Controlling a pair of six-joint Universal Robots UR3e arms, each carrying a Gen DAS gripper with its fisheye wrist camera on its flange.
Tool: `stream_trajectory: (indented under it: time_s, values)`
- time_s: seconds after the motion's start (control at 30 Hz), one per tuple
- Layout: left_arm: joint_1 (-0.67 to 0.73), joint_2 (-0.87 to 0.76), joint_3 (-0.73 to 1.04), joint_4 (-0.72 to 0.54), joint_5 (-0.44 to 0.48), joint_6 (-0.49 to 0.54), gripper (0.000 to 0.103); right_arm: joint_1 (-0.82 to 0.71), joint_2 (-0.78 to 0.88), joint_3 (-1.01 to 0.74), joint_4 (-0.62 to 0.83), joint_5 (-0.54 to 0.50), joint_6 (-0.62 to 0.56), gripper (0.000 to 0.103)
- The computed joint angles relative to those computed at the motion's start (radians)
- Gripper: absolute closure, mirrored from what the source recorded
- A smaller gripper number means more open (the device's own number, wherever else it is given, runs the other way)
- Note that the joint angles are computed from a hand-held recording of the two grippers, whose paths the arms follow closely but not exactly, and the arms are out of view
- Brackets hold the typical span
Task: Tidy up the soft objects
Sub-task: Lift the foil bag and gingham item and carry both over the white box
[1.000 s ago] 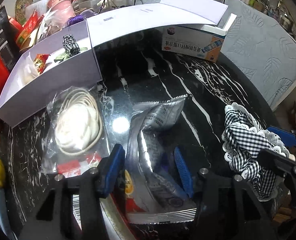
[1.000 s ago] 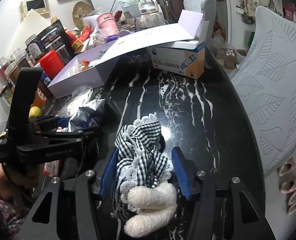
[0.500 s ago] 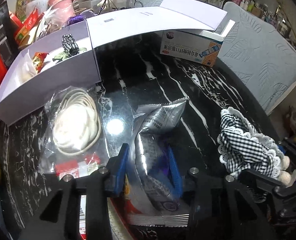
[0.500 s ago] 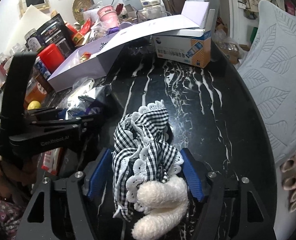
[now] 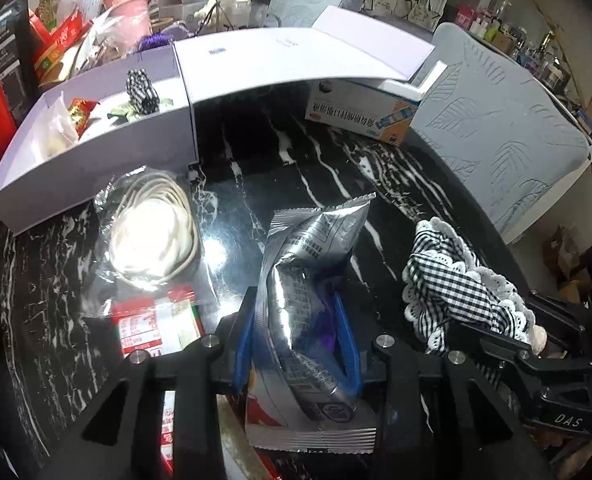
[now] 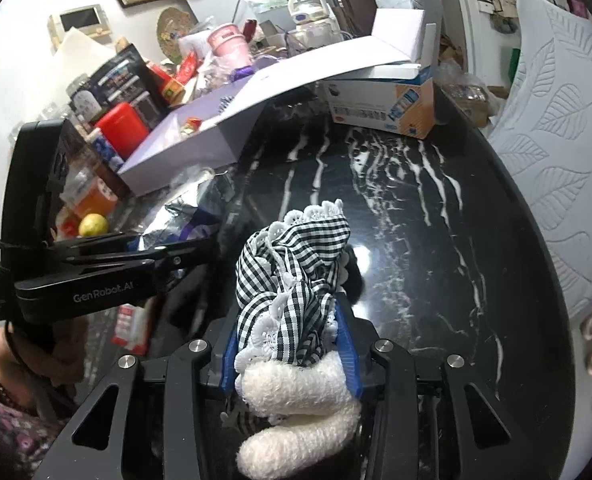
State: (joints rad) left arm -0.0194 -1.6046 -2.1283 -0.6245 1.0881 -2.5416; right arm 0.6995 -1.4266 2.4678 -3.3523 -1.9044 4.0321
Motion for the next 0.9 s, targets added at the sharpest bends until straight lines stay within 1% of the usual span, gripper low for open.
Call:
stream_trajectory:
  time_s: [0.07,0.37,0.43,0.67,0.9]
  values:
    - [0.02,0.043,-0.021,-0.015,-0.019,0.017,0.067,0.011,-0.001,-0.004,-0.015,-0.001,0.005,0.063]
    - [0.155,0.241,-0.079,-0.186,-0.123,0.118,0.067,0.073,0.007,-0.074,-0.028,-0.034,-0.004,0.063]
    - [0.183,0.278,-0.09,-0.209,-0.141,0.134,0.067,0.086,0.012,-0.107,-0.021,-0.04,-0.027,0.063]
    - [0.322,0.41,-0.097,-0.359,-0.237,0.231,0.067,0.107,0.032,-0.222,0.007,-0.051,-0.118,0.063]
    - [0.435,0.458,-0.038,-0.47,-0.344,0.286,0.067,0.101,0.049,-0.365,0.047,-0.036,-0.229,0.063]
